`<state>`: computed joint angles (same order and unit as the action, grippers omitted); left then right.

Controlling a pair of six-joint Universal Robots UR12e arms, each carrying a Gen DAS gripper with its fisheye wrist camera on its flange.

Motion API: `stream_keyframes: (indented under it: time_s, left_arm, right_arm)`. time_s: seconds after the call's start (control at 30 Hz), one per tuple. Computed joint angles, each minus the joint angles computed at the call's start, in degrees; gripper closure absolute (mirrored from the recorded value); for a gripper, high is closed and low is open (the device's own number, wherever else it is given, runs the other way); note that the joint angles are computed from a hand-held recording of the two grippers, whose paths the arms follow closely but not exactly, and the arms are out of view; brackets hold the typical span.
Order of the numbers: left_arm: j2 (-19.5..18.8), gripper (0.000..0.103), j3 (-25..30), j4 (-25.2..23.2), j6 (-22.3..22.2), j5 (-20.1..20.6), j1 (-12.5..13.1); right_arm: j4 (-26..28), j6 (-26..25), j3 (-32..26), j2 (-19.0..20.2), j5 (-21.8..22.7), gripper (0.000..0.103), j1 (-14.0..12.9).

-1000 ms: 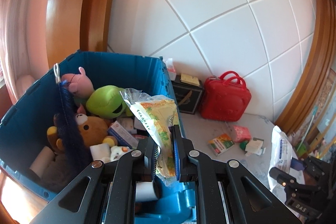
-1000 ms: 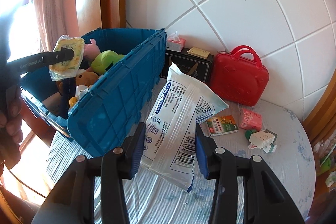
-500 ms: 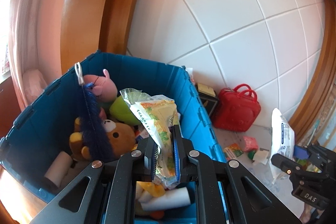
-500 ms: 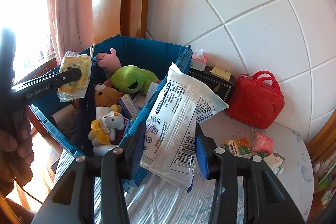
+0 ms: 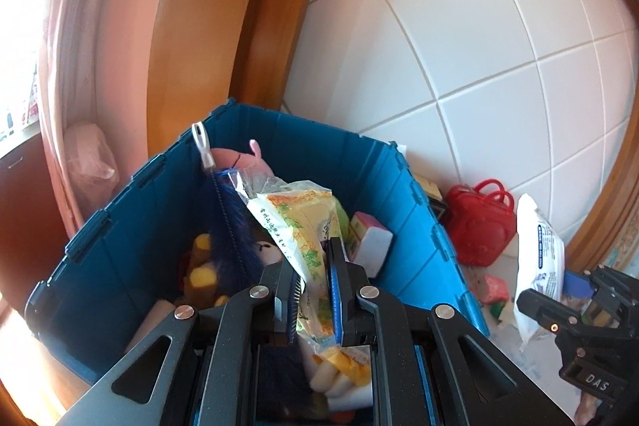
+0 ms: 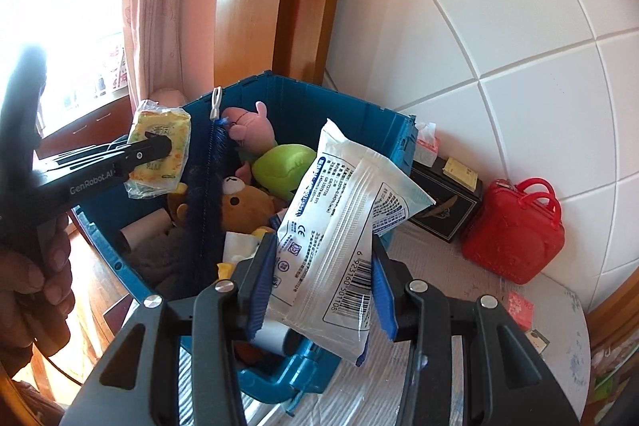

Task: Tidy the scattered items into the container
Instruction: 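Open the left tool over the crate while the right tool releases the wipe packet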

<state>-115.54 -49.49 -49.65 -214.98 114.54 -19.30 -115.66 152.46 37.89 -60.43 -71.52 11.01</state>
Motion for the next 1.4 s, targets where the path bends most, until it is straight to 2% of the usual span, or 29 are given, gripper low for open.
stream_keyframes:
  time_s: [0.37, 0.83, 0.87, 0.93, 0.97, 1.0, 1.03, 1.07, 1.1, 1.4]
  left_arm:
    - [1.94, 0.091, -3.14, -1.50, -2.38, 0.00, 1.67]
    - [1.84, 0.090, -2.99, -2.66, -3.21, -0.26, 2.66]
    - [1.86, 0.084, -3.01, -2.62, -3.51, -0.51, 2.77]
    - [2.01, 0.050, -3.26, -2.33, -4.53, -1.29, 3.01]
    - [2.12, 0.012, -3.50, -2.03, -5.32, -1.36, 3.07]
    - [2.25, 0.001, -3.80, -1.57, -5.95, -1.02, 3.03]
    - [2.42, 0.001, -4.16, -1.00, -6.34, -0.97, 3.02]
    - [2.54, 0.001, -4.35, -0.78, -6.45, -1.62, 3.12]
    - [2.59, 0.001, -4.42, -0.74, -6.36, -2.22, 3.21]
    - [2.45, 0.001, -4.44, 0.81, -3.48, -1.86, 2.48]
  right_arm:
    - [4.44, -2.17, -6.25, 3.55, 0.87, 0.060, 2.31]
    - [6.95, -1.50, -10.91, 6.47, 0.94, 0.060, 2.96]
    - [6.96, -1.37, -10.99, 6.51, 1.14, 0.060, 2.96]
    - [6.51, -1.40, -10.43, 6.24, 1.93, 0.060, 2.92]
    - [6.07, -1.72, -9.86, 5.98, 2.35, 0.058, 2.94]
    - [5.74, -2.29, -9.45, 5.82, 2.15, 0.052, 3.08]
    - [5.53, -2.93, -9.14, 5.72, 1.49, 0.045, 3.29]
    - [4.82, -3.23, -8.49, 5.47, 0.89, 0.018, 3.44]
    - [3.64, -3.16, -7.48, 5.03, 0.91, 0.000, 3.44]
    - [1.27, -1.38, -5.35, 3.87, 1.43, 0.000, 3.02]
